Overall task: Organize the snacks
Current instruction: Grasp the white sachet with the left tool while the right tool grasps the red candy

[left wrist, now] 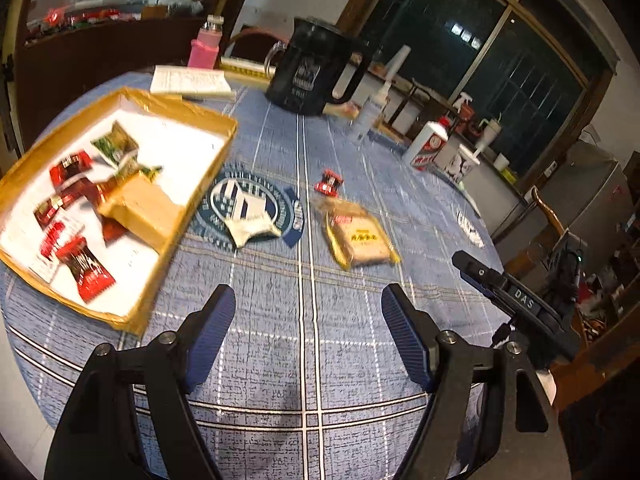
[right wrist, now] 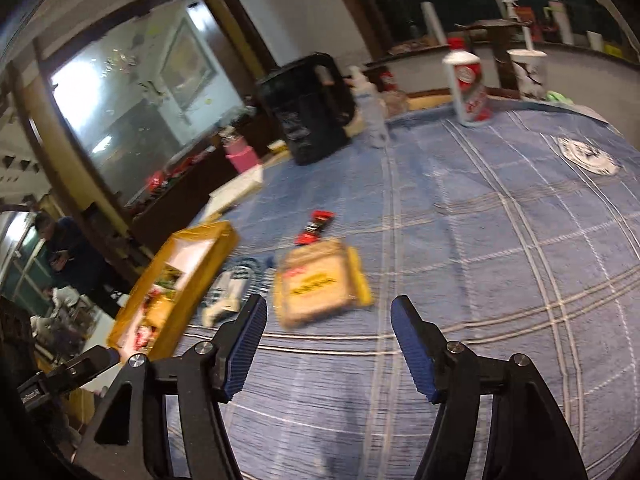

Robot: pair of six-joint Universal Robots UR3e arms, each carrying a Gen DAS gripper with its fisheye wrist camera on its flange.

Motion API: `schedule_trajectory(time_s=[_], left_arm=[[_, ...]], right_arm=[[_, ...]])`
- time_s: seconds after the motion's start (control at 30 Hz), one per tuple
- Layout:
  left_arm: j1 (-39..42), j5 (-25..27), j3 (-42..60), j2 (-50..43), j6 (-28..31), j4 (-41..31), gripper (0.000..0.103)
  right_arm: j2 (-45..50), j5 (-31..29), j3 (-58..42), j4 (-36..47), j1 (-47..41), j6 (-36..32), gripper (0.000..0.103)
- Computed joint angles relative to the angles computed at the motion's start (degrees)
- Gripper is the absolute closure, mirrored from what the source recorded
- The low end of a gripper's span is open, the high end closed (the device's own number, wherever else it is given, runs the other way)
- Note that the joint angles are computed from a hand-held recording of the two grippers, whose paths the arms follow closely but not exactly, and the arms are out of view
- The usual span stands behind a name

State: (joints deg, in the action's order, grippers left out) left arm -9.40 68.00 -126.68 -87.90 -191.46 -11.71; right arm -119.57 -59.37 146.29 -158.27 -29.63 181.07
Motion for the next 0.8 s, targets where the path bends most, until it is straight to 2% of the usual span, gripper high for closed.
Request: schedule_trajectory(time_s=[0.17, 0.33, 0.57, 0.73, 0.8], left_arm=[[2.7, -1.5, -2.2, -0.8, 1.7, 1.3, 0.027], [4.3, -1.7, -4.3, -0.3, 4.5, 3.4, 0.027], [6.3, 0.9, -5.8, 0.6, 10.8, 5.0, 0.027], [10.9, 0.3, -7.9, 1.7, 15.4, 5.8, 0.027], [12.6, -0.6, -8.3, 1.6, 17.0, 5.7, 0.027]], right_arm=[[18.6, -4.5, -6.3, -10.2, 6.6, 2.9, 0.036], [35.7, -11.0, -23.8, -10.7, 15.6, 7.0, 0.036], [57.9, -19.5, -53.3, 1.0, 24.3, 13.9, 0.036], [72.2, -26.5, -76.2, 13.6, 29.4, 15.5, 0.038], [77.2, -30.0, -85.5, 20.1, 31.5, 14.9, 0.044]])
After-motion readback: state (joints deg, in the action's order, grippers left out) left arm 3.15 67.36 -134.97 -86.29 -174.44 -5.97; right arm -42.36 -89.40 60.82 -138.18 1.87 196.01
